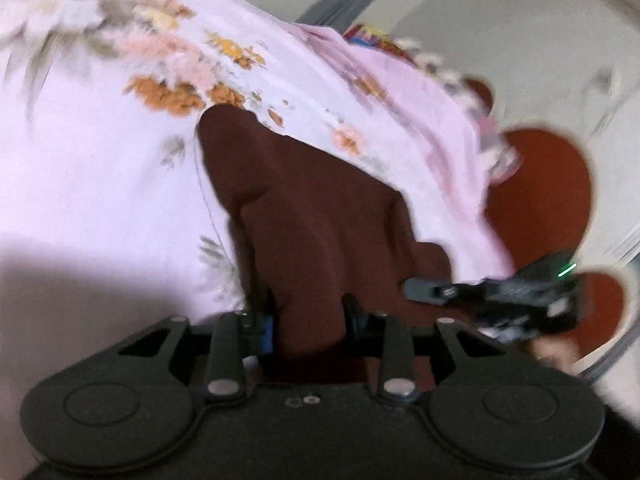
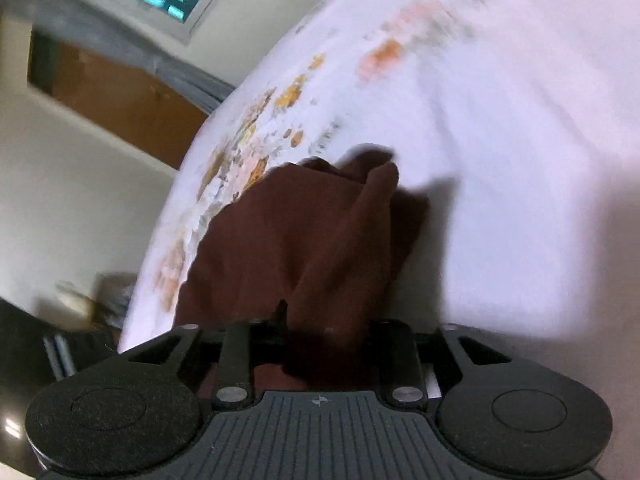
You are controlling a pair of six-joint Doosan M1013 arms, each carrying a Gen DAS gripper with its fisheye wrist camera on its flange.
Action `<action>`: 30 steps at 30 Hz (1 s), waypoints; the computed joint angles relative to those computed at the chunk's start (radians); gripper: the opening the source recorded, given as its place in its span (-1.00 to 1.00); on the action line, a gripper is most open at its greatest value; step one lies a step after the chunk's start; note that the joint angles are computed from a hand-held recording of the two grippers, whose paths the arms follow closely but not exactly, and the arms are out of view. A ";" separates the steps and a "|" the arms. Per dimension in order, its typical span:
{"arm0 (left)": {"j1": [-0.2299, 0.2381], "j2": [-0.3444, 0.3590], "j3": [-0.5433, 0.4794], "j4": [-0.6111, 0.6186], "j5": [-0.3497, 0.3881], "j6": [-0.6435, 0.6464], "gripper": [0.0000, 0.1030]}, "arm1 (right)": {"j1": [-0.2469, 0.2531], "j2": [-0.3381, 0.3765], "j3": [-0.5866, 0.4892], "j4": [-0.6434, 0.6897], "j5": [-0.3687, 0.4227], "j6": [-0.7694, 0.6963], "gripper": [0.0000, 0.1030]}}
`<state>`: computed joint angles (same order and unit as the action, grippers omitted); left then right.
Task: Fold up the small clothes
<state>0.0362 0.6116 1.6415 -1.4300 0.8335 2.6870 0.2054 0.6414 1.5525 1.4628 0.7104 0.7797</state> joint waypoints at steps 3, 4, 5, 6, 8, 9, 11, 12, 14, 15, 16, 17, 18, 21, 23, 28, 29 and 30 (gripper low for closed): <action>0.037 -0.012 0.027 0.023 0.114 0.026 0.07 | -0.038 -0.025 0.062 0.104 0.092 -0.100 0.32; 0.047 -0.016 0.040 0.025 0.153 0.053 0.21 | -0.048 -0.038 0.086 0.118 0.121 -0.143 0.43; 0.052 -0.016 0.050 0.029 0.175 0.070 0.21 | -0.058 -0.047 0.108 0.122 0.159 -0.180 0.44; 0.054 -0.022 0.063 0.040 0.182 0.083 0.21 | -0.063 -0.055 0.125 0.110 0.184 -0.194 0.43; 0.047 -0.039 0.093 0.025 0.145 0.124 0.14 | -0.060 -0.064 0.153 0.107 0.183 -0.256 0.41; 0.043 -0.043 0.096 0.028 0.132 0.114 0.01 | -0.050 -0.074 0.165 0.108 0.143 -0.284 0.24; 0.036 -0.037 0.089 0.040 0.128 0.046 -0.46 | -0.036 -0.075 0.154 0.057 0.109 -0.212 -0.49; 0.039 -0.035 0.087 0.032 0.144 0.017 -0.54 | -0.038 -0.074 0.151 0.060 0.120 -0.196 -0.53; 0.046 -0.048 0.100 -0.008 0.166 0.047 -0.54 | -0.042 -0.098 0.168 0.088 0.128 -0.234 -0.55; 0.054 -0.056 0.111 -0.033 0.196 0.072 -0.54 | -0.046 -0.110 0.177 0.099 0.144 -0.252 -0.55; 0.059 -0.064 0.123 -0.045 0.210 0.086 -0.54 | -0.051 -0.123 0.185 0.107 0.155 -0.265 -0.55; 0.063 -0.068 0.129 -0.043 0.217 0.087 -0.54 | -0.055 -0.134 0.194 0.106 0.161 -0.266 -0.55; 0.064 -0.071 0.134 -0.023 0.209 0.075 -0.47 | -0.058 -0.140 0.201 0.105 0.165 -0.264 -0.54; 0.049 -0.076 0.152 0.072 0.104 0.000 -0.32 | -0.026 -0.123 0.176 -0.084 0.051 -0.087 -0.30; 0.059 -0.083 0.171 0.030 0.104 -0.027 -0.32 | -0.036 -0.121 0.188 -0.042 0.061 -0.095 -0.30; 0.006 -0.294 0.363 -0.131 -0.299 0.227 0.88 | -0.049 -0.255 0.333 0.153 -0.064 -0.302 0.23; -0.018 -0.347 0.412 -0.216 -0.393 0.329 0.88 | -0.049 -0.296 0.374 0.196 -0.079 -0.370 0.27; -0.039 -0.400 0.457 -0.266 -0.470 0.391 0.89 | -0.045 -0.340 0.418 0.249 -0.095 -0.443 0.42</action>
<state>-0.0025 0.2117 2.0980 -1.6962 0.3636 3.0783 0.1600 0.3017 1.9702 1.7114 0.6150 0.3367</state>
